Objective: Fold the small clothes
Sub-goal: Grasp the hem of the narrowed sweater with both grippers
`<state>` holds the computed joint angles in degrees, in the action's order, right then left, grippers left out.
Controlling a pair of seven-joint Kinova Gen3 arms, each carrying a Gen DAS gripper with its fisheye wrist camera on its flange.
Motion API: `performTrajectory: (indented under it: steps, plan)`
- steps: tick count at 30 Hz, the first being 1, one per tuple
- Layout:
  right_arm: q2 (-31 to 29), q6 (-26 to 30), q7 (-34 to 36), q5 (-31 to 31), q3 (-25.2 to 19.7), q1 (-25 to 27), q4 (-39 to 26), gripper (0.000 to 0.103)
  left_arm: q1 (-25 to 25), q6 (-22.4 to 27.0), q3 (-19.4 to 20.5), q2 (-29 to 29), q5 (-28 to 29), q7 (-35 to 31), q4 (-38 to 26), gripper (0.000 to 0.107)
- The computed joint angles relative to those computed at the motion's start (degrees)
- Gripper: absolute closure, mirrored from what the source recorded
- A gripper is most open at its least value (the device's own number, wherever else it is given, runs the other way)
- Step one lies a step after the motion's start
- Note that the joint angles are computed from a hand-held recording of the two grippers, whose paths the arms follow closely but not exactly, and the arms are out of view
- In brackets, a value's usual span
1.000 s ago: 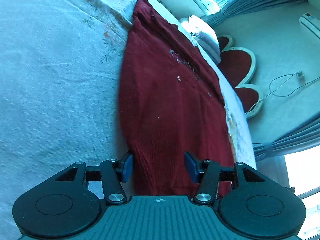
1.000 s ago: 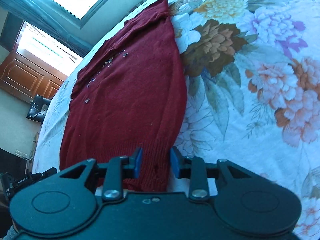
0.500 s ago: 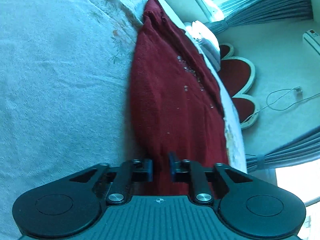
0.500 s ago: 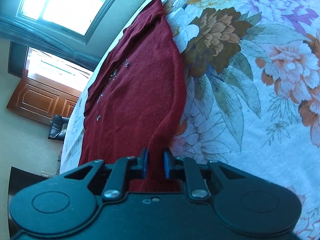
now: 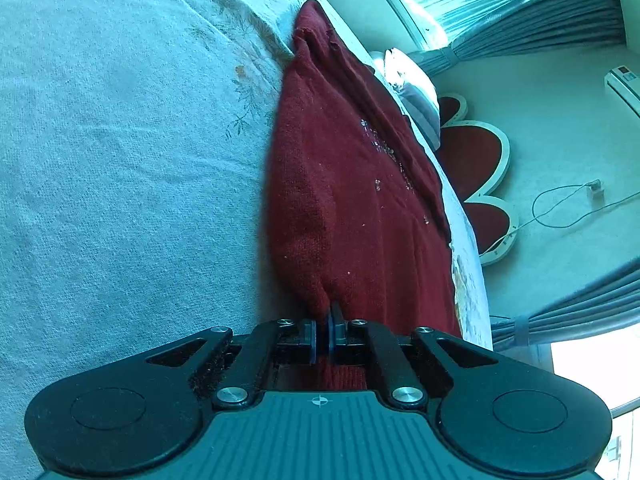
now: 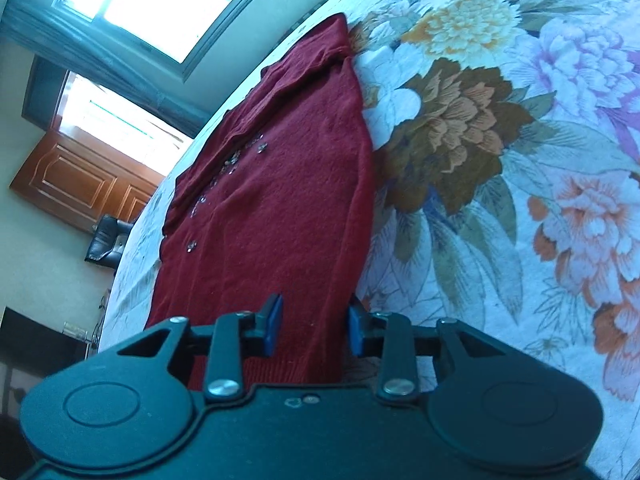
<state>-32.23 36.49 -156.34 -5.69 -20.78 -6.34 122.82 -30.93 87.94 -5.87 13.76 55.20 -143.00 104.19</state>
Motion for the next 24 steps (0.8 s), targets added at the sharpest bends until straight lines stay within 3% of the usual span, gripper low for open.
performTrajectory:
  steps: [5, 7, 11, 15, 17, 21, 24]
  plan:
    - [-0.2, -0.9, 2.2, -3.7, 2.0, -5.7, 1.2, 0.079, -0.3, 0.4, -0.3, -1.0, -0.9, -1.2, 0.7, 0.102]
    - [0.7, -0.2, 2.3, -3.6, 1.0, -5.3, 0.4, 0.097, 0.1, -0.3, -0.5, -1.5, -1.0, -1.1, 0.9, 0.102]
    - [0.7, 0.6, 0.1, -2.0, -0.9, -2.4, -0.6, 0.097, 0.0, -1.3, -1.2, -2.2, 0.0, -0.8, 1.5, 0.105]
    - [-3.3, -0.8, 0.1, -2.8, 1.0, -3.0, 0.3, 0.097, -3.7, 2.8, -2.5, -1.3, 3.0, -2.7, 1.7, 0.105]
    - [-4.2, 1.3, 0.6, -2.6, 1.4, -2.4, -0.7, 0.097, -3.4, 3.2, -2.2, 0.1, 1.5, -1.7, 0.0, 0.105]
    - [-1.4, 4.2, 1.2, -3.4, 2.6, -2.2, -1.7, 0.097, -2.5, 3.5, -0.9, 1.9, -1.6, 0.7, -2.2, 0.105]
    - [-1.5, 4.1, 1.0, -3.6, 2.5, -2.0, -1.9, 0.097, -4.0, 5.9, -0.6, 2.5, 0.4, 0.9, -3.0, 0.105]
